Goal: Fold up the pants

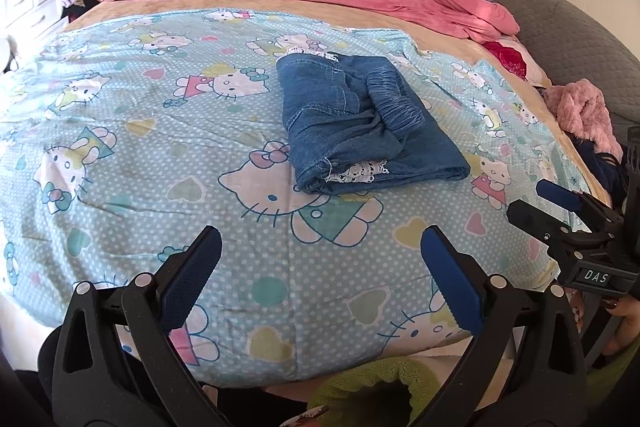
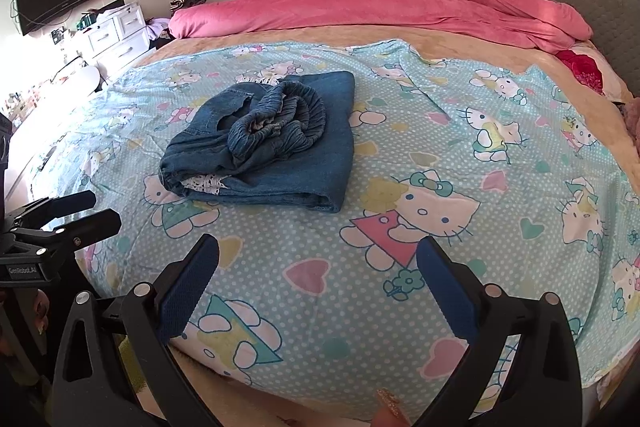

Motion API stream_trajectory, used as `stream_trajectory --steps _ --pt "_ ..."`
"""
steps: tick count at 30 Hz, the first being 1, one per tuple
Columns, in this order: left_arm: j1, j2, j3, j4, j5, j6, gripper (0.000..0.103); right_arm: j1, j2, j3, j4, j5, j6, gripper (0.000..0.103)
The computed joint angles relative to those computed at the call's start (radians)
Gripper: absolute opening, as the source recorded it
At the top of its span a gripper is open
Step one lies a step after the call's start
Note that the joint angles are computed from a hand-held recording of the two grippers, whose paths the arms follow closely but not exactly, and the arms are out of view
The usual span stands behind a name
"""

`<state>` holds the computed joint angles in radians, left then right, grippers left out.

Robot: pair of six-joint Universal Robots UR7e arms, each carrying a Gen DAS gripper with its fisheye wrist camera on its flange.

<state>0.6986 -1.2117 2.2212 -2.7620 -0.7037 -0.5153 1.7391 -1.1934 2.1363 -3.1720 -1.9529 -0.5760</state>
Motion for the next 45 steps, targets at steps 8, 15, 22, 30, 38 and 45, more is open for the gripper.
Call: stream_trajectory --steps 8,15,22,30,38,45 --pt "-0.009 -0.001 -0.006 0.012 0.003 0.006 0.094 -0.001 -0.002 -0.001 0.000 0.001 -0.001 0.099" --pt "-0.004 0.003 -0.010 0.011 -0.006 0.007 0.094 -0.003 -0.003 -0.002 0.001 0.001 0.001 0.099" --pt "-0.001 0.003 -0.009 0.003 -0.019 0.005 0.094 -0.003 -0.003 -0.002 -0.003 -0.002 -0.003 0.099" --pt "-0.003 0.006 -0.008 -0.001 -0.015 0.006 0.094 -0.003 -0.004 -0.004 0.000 -0.003 -0.005 0.099" --pt "-0.004 0.004 -0.008 0.003 -0.011 0.001 0.094 -0.002 -0.002 -0.008 0.003 -0.002 -0.004 0.099" --pt "-0.005 0.003 -0.009 0.010 -0.009 -0.002 0.094 -0.001 -0.002 -0.013 0.013 -0.003 -0.002 0.099"
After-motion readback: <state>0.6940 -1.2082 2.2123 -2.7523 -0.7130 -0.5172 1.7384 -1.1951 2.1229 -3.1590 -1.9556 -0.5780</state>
